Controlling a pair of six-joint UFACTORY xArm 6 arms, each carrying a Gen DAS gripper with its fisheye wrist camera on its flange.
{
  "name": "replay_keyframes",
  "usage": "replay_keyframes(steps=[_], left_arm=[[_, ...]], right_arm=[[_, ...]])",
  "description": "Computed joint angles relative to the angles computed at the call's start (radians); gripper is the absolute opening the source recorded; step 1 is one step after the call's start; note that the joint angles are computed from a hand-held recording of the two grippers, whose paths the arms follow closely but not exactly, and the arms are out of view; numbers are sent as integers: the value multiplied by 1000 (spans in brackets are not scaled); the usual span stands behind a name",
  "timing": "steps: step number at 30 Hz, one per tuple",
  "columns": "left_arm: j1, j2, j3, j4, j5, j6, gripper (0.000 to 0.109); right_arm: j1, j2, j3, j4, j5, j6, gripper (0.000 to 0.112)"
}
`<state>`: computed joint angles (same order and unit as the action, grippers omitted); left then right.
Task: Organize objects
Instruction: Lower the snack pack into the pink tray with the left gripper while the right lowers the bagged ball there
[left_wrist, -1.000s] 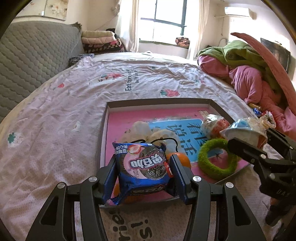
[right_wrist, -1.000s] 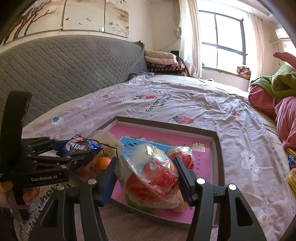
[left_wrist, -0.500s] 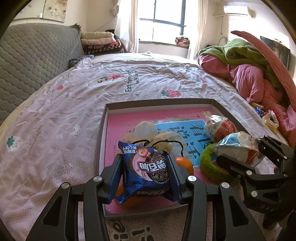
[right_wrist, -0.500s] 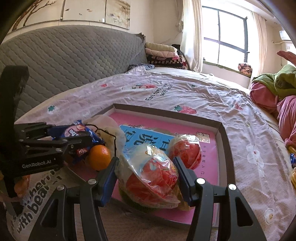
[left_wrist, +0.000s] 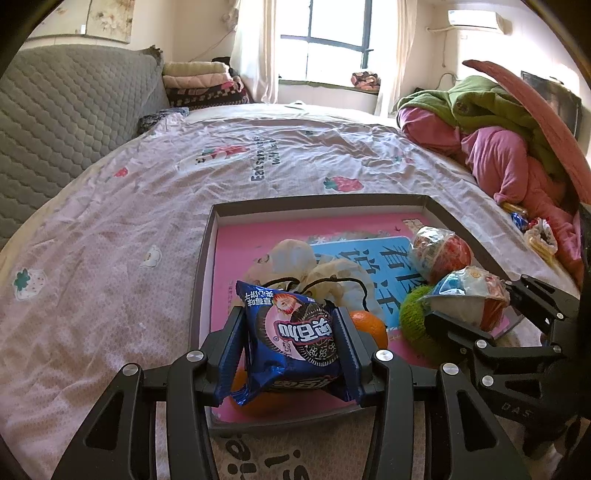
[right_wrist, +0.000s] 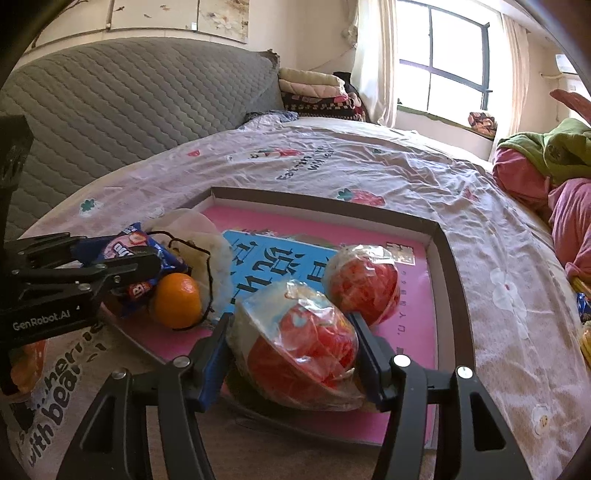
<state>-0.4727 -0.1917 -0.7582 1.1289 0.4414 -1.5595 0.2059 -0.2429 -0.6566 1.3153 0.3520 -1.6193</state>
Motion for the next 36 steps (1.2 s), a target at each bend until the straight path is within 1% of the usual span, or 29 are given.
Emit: replay_keyframes(steps=[15,23,28,34,36], left_arm=[[-1,-1,1,-11,2,9,49],[-1,5,3,-13,3,9,50],[2,7,6,-21,-1,13,50],[1,9,6,-27,6,15,53],[0,11,5,-26,13,14,56]], right_arm=[[-4,3,-2,-17,-5,24,60],[-16,5,-6,-43,10,55,60],[-22,12,-13,-61,13,77,63],[-18,12,-13,-67,-1,86,64],[-17,10,-11,-78,-3,94,64]])
